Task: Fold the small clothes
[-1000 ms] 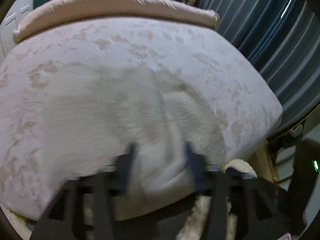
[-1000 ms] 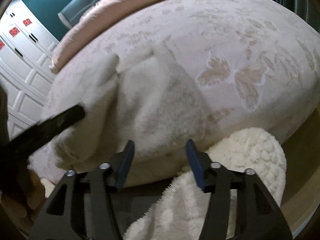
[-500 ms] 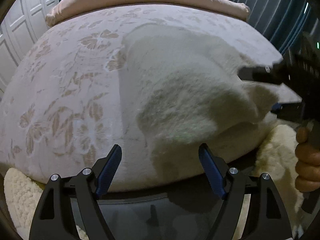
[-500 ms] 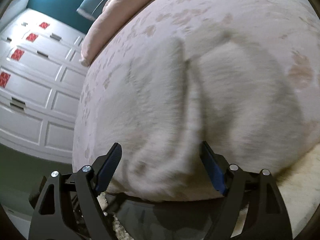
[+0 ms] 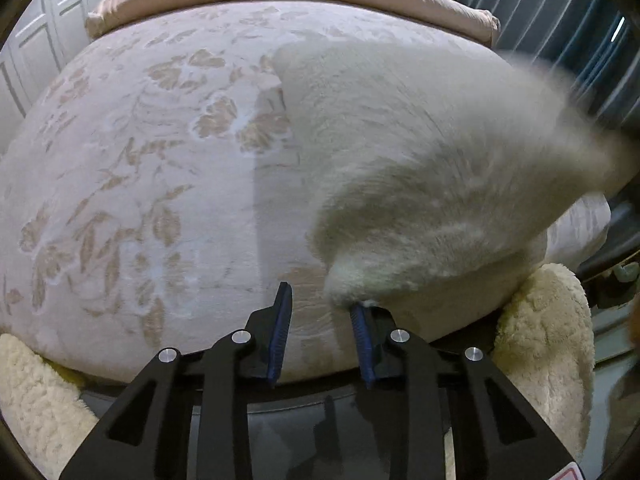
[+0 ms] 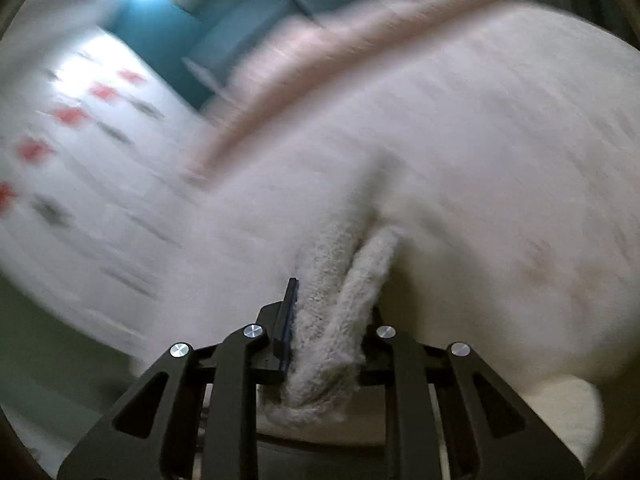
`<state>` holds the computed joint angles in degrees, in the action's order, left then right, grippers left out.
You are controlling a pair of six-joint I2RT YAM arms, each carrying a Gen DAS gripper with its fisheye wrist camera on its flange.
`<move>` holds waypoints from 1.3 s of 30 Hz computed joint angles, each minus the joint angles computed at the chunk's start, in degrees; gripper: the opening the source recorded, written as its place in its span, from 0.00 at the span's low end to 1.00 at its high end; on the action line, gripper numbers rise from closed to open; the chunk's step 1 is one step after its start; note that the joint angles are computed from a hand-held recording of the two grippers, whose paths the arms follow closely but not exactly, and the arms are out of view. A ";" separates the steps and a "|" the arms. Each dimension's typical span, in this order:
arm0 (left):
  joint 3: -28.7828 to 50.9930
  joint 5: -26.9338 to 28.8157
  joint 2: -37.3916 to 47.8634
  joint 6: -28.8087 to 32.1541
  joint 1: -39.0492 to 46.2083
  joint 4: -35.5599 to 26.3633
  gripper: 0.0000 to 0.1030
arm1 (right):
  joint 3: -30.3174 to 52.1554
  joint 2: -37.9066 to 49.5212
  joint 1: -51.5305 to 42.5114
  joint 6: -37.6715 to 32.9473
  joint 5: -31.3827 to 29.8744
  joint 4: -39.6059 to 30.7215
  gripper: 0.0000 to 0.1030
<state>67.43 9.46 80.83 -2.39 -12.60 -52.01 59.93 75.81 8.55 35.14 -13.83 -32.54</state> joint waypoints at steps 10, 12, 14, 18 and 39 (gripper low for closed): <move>5.90 5.05 -2.68 -2.85 0.39 -5.09 0.26 | -6.67 0.60 -0.25 0.50 1.34 2.79 0.22; 8.45 3.98 -2.72 -4.01 -0.62 -4.21 0.26 | -6.64 -1.00 0.49 2.25 1.57 2.60 0.22; 11.21 2.94 -1.05 -5.28 -2.15 -2.66 0.27 | -7.39 -3.18 -0.52 1.79 0.84 3.93 0.22; 13.64 -2.58 6.51 -6.48 -5.73 -1.89 0.29 | -7.03 -1.62 0.31 0.37 2.86 3.44 0.23; 12.60 -10.52 9.55 -5.46 -7.82 -1.80 0.44 | 5.52 9.62 14.84 -4.22 9.05 -7.71 0.30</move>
<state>80.02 -1.07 90.38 -7.85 -20.42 -53.81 65.44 85.43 23.39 30.92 -4.78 -40.25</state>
